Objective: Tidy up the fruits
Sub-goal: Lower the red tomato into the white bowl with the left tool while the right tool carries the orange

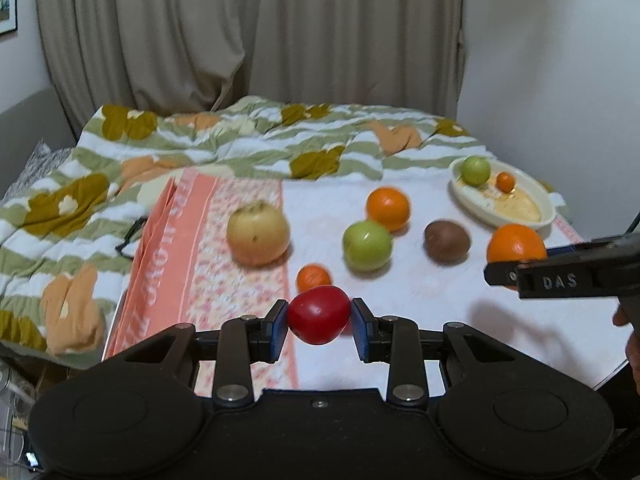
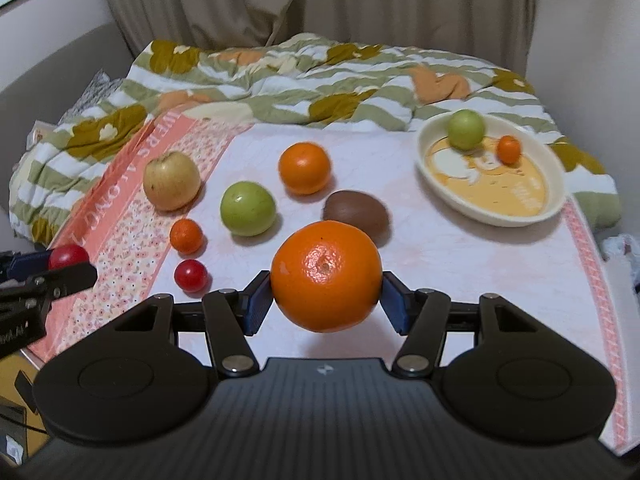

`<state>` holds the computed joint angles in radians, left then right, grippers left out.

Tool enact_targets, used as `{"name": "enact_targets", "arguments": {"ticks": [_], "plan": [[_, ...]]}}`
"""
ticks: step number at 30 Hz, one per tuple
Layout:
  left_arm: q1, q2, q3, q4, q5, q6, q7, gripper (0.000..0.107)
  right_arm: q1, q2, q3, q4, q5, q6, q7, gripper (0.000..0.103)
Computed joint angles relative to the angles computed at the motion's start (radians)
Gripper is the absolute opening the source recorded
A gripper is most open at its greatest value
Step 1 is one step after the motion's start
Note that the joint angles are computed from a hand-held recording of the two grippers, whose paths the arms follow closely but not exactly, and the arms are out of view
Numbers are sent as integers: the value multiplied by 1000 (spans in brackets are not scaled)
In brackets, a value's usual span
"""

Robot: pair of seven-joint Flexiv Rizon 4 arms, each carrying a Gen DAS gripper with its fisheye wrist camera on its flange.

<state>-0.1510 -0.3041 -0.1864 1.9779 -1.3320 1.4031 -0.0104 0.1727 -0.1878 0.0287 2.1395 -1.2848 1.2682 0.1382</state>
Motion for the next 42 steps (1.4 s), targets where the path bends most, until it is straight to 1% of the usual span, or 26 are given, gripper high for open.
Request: {"name": "enact_targets", "arguments": {"ticks": [4,7,10,12,13,17,19,21,23,25,28,29,31,32,37,42], "plan": [[-28,22,-13,-7,-31,23,7,37,-36,79,4,55,-15,4,-2,73],[-62,36,-17,-11,-44,47,-21,37,-75,126,13,90,11,19,-51,73],[-102,39,-25,-17,-44,100,-68,37,-124,170,10,125,20,61,-108,73],[-128,37,-37,-25,-58,137,-91,37,-171,195,-4,144,-26,115,-112,73],[-141,33,-41,-31,-49,153,-118,37,-194,203,-9,152,-42,140,-117,73],[-173,9,-64,-52,14,207,-238,37,-272,221,-25,170,-41,218,-199,73],[-179,-6,-71,-61,80,225,-316,37,-303,218,-31,169,-26,248,-247,73],[-205,-29,-41,-77,184,228,-431,37,-329,209,-39,167,6,280,-308,73],[-244,-58,6,-107,287,219,-548,37,-353,192,-48,157,31,310,-363,73],[-284,-89,59,-144,377,204,-643,37,-367,173,-57,146,69,334,-423,73],[-344,-146,143,-219,496,160,-767,37,-375,140,-72,127,119,356,-493,73],[-354,-163,157,-244,525,145,-796,37,-373,127,-79,118,136,360,-510,73],[-367,-205,177,-302,579,113,-842,37,-362,101,-92,102,200,367,-564,73],[-368,-226,182,-333,603,94,-860,37,-353,87,-108,94,209,375,-571,73],[-364,-339,188,-501,717,-11,-927,37,-319,27,-134,52,345,368,-670,73],[-366,-449,206,-677,835,-128,-990,37,-308,-29,-118,-5,501,316,-785,73]]}}
